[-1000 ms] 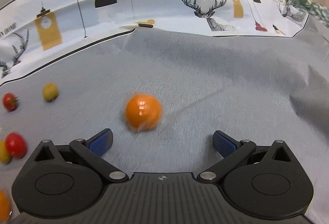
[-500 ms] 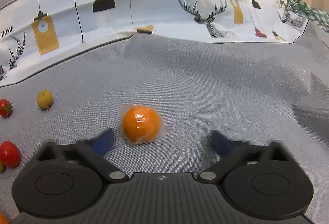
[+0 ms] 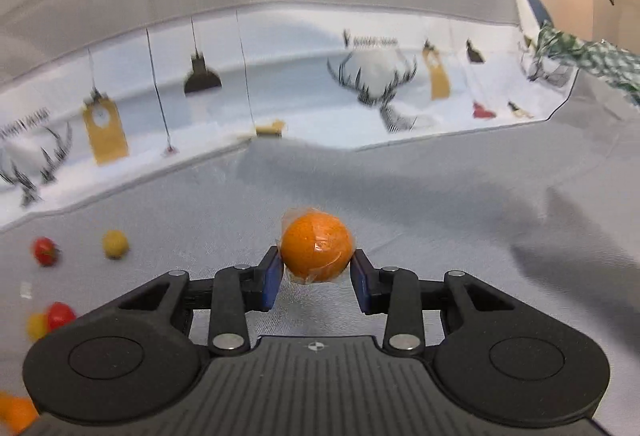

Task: Organize fruits
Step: 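Carry the yellow fruit and the orange over the blue plate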

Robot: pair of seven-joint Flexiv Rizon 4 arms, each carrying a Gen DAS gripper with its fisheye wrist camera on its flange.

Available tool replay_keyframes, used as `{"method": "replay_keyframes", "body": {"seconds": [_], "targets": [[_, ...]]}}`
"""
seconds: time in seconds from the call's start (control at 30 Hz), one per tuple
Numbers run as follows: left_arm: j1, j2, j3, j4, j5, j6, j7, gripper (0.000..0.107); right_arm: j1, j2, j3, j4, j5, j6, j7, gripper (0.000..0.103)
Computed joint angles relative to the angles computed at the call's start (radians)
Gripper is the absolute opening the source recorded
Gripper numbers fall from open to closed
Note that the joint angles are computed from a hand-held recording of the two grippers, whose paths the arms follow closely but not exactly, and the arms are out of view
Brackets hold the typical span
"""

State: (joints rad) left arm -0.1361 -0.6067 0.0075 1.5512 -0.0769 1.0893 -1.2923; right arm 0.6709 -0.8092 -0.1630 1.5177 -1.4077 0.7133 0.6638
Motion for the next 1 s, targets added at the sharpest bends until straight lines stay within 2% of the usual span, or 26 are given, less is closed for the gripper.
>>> {"method": "replay_keyframes", "body": {"seconds": [0.07,0.17,0.3,0.43,0.6,0.67,0.77,0.87,1.0], "targets": [[0.014,0.076,-0.004,0.09,-0.009,0.009,0.007,0.028,0.024,0.074,0.008,0.071,-0.056,-0.003,0.049,0.038],[0.034,0.195,0.003,0.228,-0.019,0.017,0.017,0.028,0.041,0.176,0.076,0.163,-0.118,-0.008,0.09,0.038],[0.051,0.34,0.03,0.389,-0.004,0.031,0.019,0.028,0.044,0.253,0.181,0.23,-0.202,0.093,0.114,0.038],[0.086,0.465,0.041,0.54,-0.025,0.084,0.053,0.028,0.062,0.251,0.244,0.206,-0.248,0.244,0.095,0.038],[0.114,0.583,0.052,0.701,-0.096,0.181,0.112,0.028,0.113,0.22,0.25,0.13,-0.274,0.353,-0.02,0.039],[0.117,0.621,0.058,0.755,-0.134,0.218,0.137,0.028,0.141,0.216,0.246,0.11,-0.248,0.346,-0.085,0.039],[0.103,0.661,0.066,0.821,-0.254,0.272,0.21,0.028,0.177,0.218,0.239,0.095,-0.204,0.321,-0.158,0.039],[0.077,0.679,0.074,0.859,-0.374,0.324,0.289,0.028,0.207,0.224,0.237,0.094,-0.152,0.298,-0.216,0.039],[0.041,0.694,0.083,0.881,-0.508,0.346,0.39,0.028,0.235,0.215,0.225,0.077,-0.101,0.273,-0.275,0.039]]}}
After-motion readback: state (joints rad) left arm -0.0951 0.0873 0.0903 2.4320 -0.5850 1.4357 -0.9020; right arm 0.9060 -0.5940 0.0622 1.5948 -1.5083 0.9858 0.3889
